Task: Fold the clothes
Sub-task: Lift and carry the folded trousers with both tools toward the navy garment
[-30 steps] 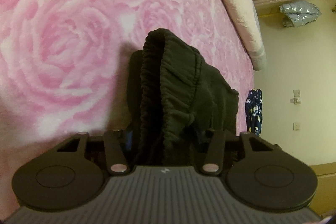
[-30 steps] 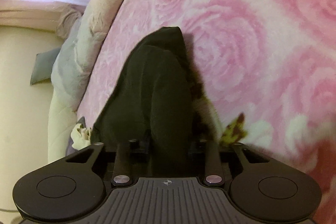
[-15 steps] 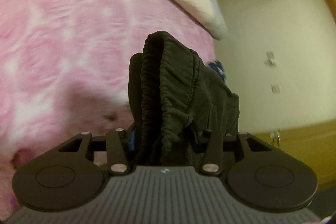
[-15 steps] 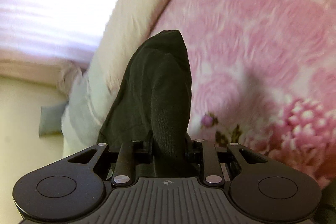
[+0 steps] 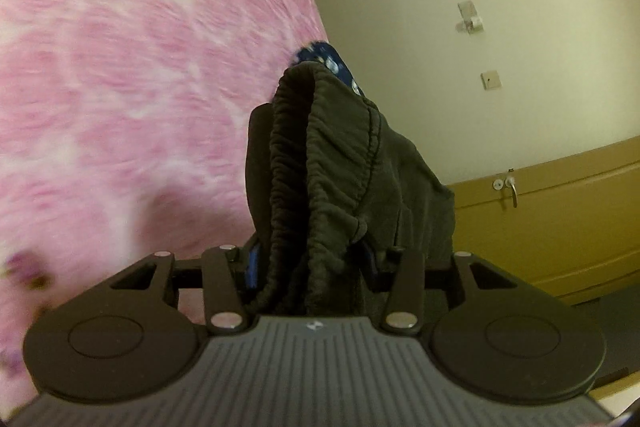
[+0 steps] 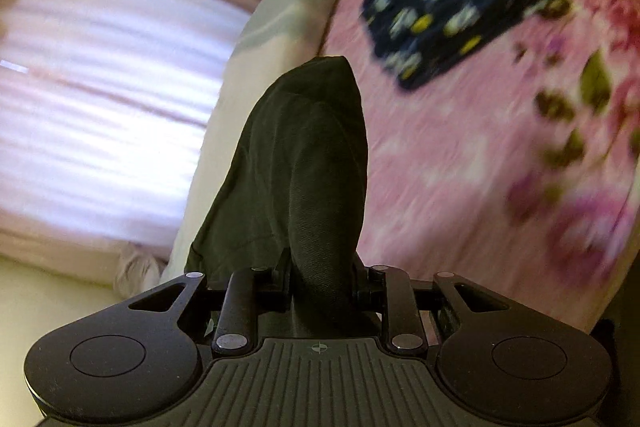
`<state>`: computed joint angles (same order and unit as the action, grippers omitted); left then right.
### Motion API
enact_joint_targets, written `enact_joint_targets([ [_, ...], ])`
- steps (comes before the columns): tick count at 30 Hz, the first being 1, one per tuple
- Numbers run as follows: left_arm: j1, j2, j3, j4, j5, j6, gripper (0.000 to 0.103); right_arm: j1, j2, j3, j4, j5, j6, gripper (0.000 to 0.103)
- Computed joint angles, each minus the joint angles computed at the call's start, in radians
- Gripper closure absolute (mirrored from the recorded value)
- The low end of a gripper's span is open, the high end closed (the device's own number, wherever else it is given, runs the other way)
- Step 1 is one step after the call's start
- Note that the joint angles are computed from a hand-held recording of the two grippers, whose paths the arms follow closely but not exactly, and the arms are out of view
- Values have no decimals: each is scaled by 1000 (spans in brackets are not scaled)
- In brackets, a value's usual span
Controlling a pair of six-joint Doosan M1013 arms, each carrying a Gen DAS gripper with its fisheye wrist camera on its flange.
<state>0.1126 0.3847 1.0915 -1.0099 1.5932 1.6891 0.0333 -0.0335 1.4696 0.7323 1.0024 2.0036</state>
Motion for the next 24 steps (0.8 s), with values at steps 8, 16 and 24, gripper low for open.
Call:
enact_joint_targets([
  [8, -185, 132, -125, 20, -126, -90, 62, -154, 220, -188, 15, 63, -71, 79],
  [16, -273, 352, -520, 76, -90, -214, 62, -197, 402, -369, 36, 18, -82, 79],
  [24, -311, 581, -920, 146, 24, -369, 62, -211, 501, -432, 62, 4, -82, 79],
])
